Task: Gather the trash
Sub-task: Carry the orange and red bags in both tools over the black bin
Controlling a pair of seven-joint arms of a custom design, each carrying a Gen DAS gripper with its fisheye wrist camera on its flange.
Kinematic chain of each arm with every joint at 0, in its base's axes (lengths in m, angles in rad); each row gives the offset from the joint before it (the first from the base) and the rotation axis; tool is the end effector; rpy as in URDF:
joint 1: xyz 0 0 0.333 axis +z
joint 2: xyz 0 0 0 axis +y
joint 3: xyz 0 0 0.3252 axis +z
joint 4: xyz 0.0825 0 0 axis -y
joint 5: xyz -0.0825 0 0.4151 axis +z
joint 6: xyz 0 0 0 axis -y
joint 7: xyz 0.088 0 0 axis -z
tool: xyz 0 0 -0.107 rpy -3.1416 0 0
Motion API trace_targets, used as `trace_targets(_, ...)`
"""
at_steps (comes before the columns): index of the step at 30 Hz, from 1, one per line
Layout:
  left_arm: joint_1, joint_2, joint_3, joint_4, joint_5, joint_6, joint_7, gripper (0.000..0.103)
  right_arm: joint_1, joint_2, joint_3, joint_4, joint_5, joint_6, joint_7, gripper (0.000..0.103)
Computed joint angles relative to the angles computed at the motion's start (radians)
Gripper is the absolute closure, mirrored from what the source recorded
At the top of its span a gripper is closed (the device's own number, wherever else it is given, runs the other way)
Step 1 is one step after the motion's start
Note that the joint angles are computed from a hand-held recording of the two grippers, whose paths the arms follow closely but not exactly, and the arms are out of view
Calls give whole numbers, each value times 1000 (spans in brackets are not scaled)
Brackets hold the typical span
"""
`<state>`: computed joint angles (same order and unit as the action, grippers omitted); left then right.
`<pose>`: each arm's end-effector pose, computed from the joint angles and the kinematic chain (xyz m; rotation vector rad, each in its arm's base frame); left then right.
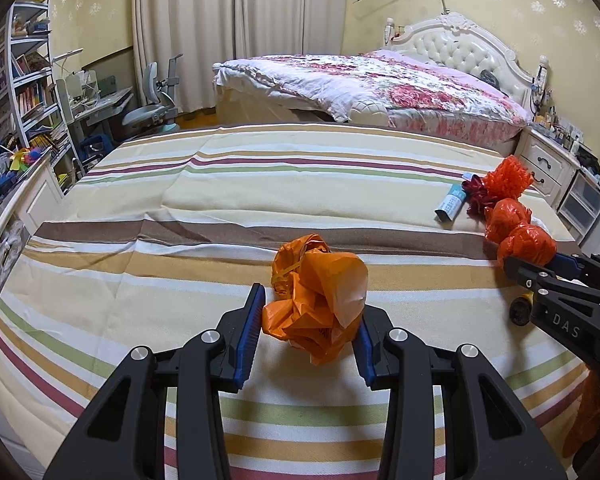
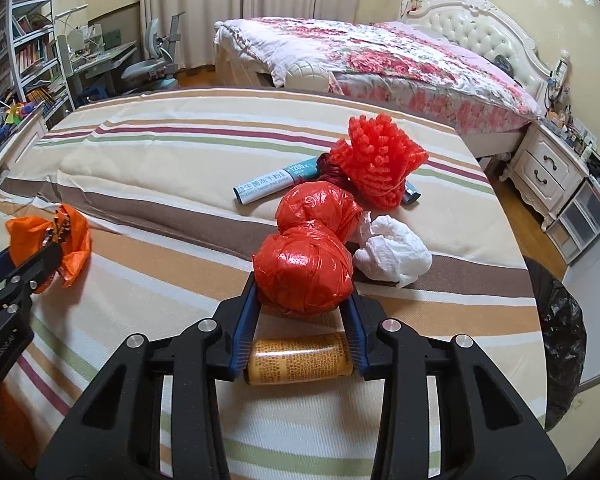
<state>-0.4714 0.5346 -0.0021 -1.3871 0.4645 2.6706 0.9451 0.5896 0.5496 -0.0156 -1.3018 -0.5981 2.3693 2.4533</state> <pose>0.6981 -0.3723 0.4842 -1.6011 1.9209 -0.8331 0.6669 0.4271 0.4842 -1.8390 1.8007 -0.7425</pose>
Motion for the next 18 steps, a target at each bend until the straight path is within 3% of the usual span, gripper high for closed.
trace_targets(9, -6, -15, -21, -19, -21, 45, 39, 62, 2, -142, -8, -181, -93, 50, 134, 65)
trace_targets(18, -31, -14, -42, -8, -51, 81, 114, 62, -45, -281, 20, -354, -200, 11, 283, 65)
